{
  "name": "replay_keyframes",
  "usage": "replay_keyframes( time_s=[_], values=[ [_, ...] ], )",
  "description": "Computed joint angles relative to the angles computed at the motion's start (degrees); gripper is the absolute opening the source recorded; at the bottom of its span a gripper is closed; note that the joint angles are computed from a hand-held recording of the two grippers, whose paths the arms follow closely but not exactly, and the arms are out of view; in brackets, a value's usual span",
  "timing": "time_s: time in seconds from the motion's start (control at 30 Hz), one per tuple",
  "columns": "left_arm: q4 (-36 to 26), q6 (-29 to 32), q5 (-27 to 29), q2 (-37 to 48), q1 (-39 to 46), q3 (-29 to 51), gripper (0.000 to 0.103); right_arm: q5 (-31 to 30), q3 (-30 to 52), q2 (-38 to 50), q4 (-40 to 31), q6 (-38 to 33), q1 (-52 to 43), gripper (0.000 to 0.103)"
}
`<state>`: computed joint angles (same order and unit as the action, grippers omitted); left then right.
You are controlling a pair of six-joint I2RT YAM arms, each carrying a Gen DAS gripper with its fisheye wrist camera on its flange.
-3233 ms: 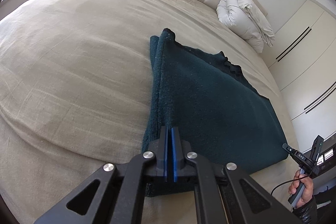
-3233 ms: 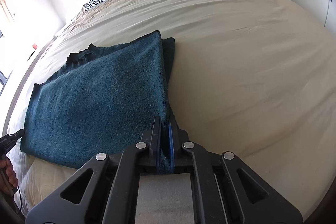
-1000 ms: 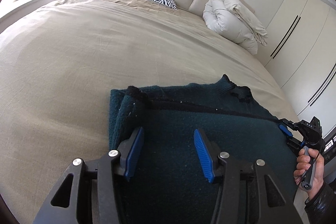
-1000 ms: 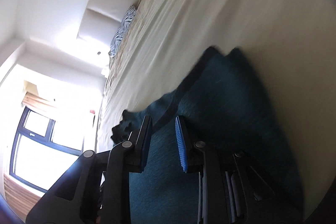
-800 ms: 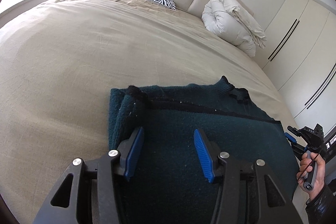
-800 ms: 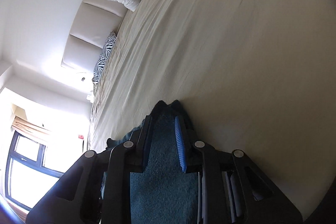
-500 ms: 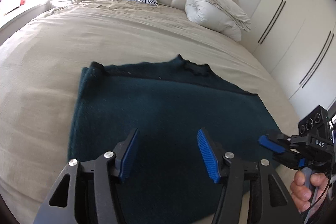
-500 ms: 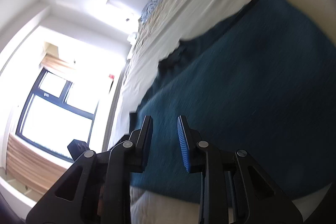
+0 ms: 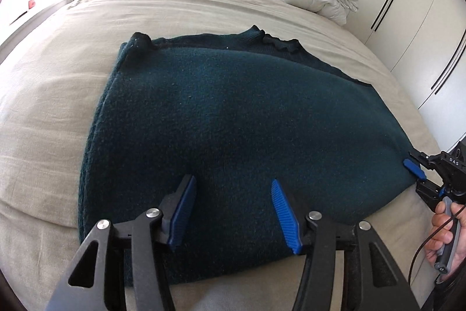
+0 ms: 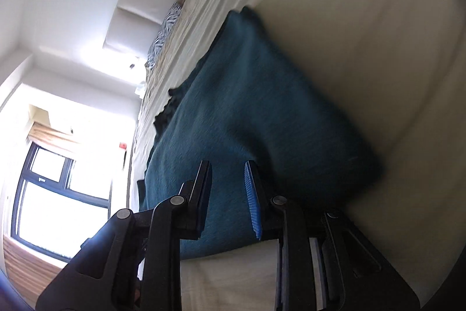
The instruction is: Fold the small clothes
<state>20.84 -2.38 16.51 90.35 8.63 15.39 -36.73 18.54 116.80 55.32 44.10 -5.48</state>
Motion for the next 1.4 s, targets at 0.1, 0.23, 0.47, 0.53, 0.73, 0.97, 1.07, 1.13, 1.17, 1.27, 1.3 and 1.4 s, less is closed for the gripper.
replay_keyframes(
  time_s=[0.1, 0.23, 0.47, 0.53, 0.73, 0.97, 1.07, 1.13, 1.17, 1.27, 1.3, 1.4],
  values=[
    [0.17, 0.51, 0.8, 0.41, 0.64, 0.02, 0.057, -2.91, -2.65, -3.52, -2.52, -2.14, -10.45, 0.023],
    [0.79, 1.22, 1.57, 1.35, 1.45, 0.28, 0.057, -2.64, -4.37, -14.71, -12.43, -6.05, -15.35, 0.023],
    [2.29, 1.99, 2.82, 1.8, 2.35, -0.55, 0.057, 4.06, 2.68, -21.0, -19.62, -2.16, 6.38, 0.023],
    [2.59, 2.54, 3.39, 1.95, 2.86, -0.79, 0.057, 7.9, 7.63, -17.62, -20.09, -0.75, 15.02, 0.023],
    [3.58, 3.66, 4.45, 2.19, 3.95, -1.48, 0.057, 10.9, 25.36, -3.78, -25.37, -1.0, 27.81, 0.023],
    [-1.21, 5.98, 12.21, -0.12, 9.9, -0.84, 0.057, 7.96, 37.76, 9.42, -27.73, 0.32, 29.28, 0.048],
    [-9.54, 8.23, 19.11, -5.91, 19.56, -0.25, 0.059, 5.53, 36.81, 11.03, -23.79, 1.55, 26.85, 0.047],
    [-13.82, 10.32, 21.83, -9.39, 26.98, 0.48, 0.067, 7.74, 33.34, 8.32, -22.86, 0.35, 25.01, 0.048],
    [-15.81, 11.41, 23.53, -9.33, 30.54, 1.71, 0.073, 7.76, 31.42, 7.21, -21.76, 0.63, 23.62, 0.048],
    [-21.65, 14.08, 25.96, -3.36, 36.92, 7.82, 0.075, 7.36, 25.97, 4.34, -17.83, 3.5, 19.9, 0.051],
    [-23.67, 14.63, 26.79, -0.12, 37.85, 10.35, 0.075, 7.14, 24.52, 3.62, -16.43, 4.0, 19.36, 0.051],
    [-30.2, 16.98, 30.58, 9.65, 39.23, 17.13, 0.074, 4.34, 21.17, 1.5, -14.63, 3.23, 19.55, 0.051]
  ],
)
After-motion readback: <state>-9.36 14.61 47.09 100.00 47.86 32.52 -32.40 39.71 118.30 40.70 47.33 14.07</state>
